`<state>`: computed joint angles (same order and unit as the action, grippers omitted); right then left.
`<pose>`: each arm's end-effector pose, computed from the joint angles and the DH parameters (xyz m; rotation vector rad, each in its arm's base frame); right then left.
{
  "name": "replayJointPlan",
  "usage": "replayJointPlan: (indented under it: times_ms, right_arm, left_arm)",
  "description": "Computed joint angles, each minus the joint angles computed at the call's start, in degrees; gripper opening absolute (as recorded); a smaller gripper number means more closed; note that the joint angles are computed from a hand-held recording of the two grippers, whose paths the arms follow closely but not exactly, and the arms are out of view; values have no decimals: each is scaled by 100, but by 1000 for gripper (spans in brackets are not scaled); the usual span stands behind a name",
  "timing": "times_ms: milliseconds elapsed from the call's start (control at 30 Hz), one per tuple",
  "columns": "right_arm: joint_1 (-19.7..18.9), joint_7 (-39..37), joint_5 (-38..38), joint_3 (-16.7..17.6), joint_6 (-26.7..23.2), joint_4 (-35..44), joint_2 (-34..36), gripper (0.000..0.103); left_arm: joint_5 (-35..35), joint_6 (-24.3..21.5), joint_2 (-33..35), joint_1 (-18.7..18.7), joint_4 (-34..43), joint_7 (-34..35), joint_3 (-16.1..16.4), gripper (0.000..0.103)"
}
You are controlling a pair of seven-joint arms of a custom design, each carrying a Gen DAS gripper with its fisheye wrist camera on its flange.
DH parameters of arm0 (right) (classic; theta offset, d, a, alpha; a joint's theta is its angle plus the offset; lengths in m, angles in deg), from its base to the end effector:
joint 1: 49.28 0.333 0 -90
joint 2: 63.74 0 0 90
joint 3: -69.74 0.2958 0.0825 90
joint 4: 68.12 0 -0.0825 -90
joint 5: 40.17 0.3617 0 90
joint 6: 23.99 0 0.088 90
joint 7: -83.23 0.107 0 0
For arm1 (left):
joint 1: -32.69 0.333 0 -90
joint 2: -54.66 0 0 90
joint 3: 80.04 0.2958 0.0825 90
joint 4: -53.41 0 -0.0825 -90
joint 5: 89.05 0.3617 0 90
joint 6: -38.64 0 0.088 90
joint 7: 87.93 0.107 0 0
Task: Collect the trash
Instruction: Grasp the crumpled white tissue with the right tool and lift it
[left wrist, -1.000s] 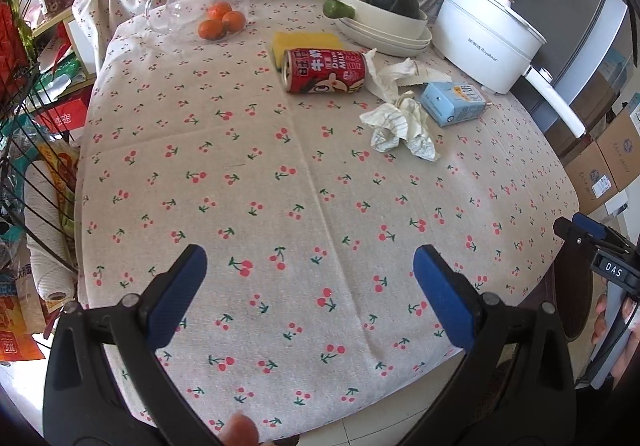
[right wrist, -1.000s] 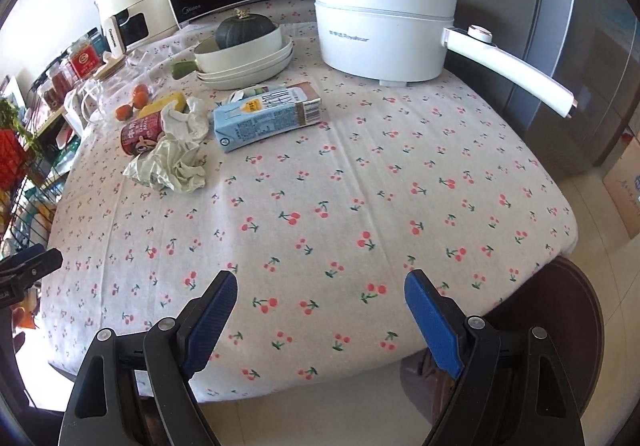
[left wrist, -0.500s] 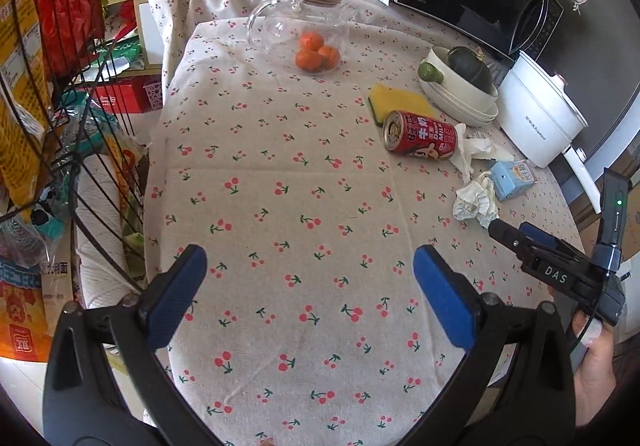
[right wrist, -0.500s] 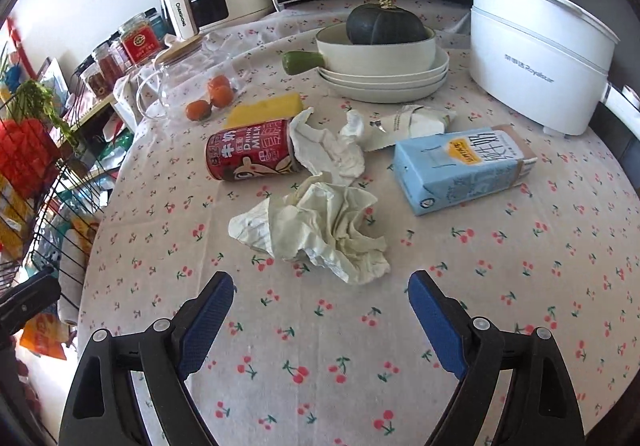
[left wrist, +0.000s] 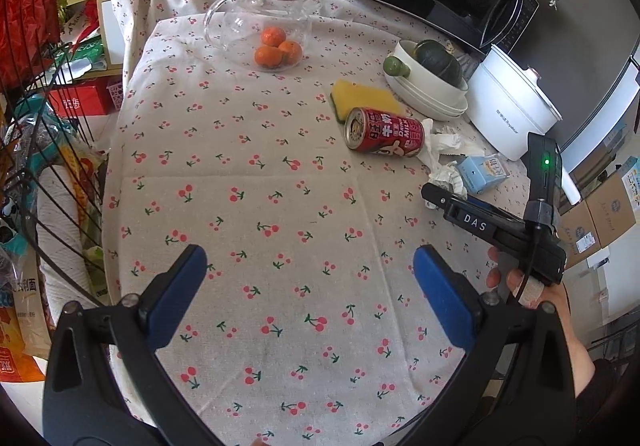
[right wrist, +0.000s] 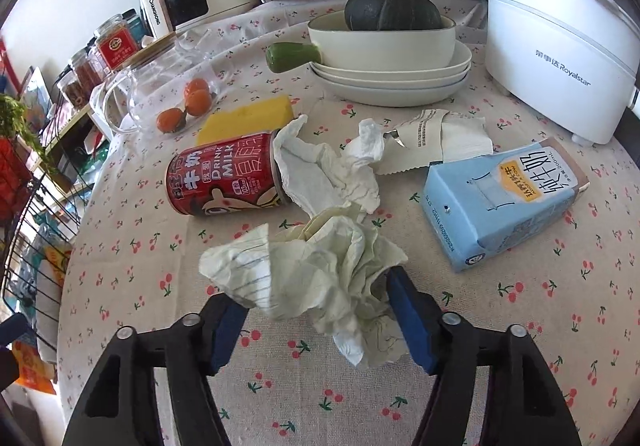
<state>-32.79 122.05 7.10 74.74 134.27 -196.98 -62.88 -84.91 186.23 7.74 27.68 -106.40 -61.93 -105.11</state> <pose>0.5116 0.1681 0.3975 -2.1806 1.1959 -0.2010 0.3019 -0.1756 0.4684 -2.3483 1.2699 -0.7385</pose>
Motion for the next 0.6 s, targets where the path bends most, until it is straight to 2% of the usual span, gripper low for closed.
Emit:
replayJointPlan:
  times_ms: [67,167,233,300,367,467,600]
  right_arm:
    - [-52,-223,141,-55,-157,-52,-113,46]
    - [-155,-437,185,-222,-427,-207,-382,43]
    - [-214,-580,160,-386,-588,-298,-571,42]
    - [-290,-645,32,-552,-703,-393,-774,41]
    - [-376,-716,-95,-738,-862,-453,-972,41]
    - [-505,-858,-317,-995,-986,-527,-1200,41]
    - [-671,-1061,-469,-1286,-1099,-546,-1290,41]
  left_arm:
    - [-33,190,133,-51,11,57,39,103]
    - [-289,854,416,-279,-49,238,244,103]
    - [-393,1019,728,-364,136,466,288,103]
    - [-298,901,1057,-312,474,708,185,103]
    - [21,592,1374,-72,900,735,-115,103]
    - [648,396,1903,183,1453,589,-488,103]
    - [1501,338,2734,214,2135,590,-605,103]
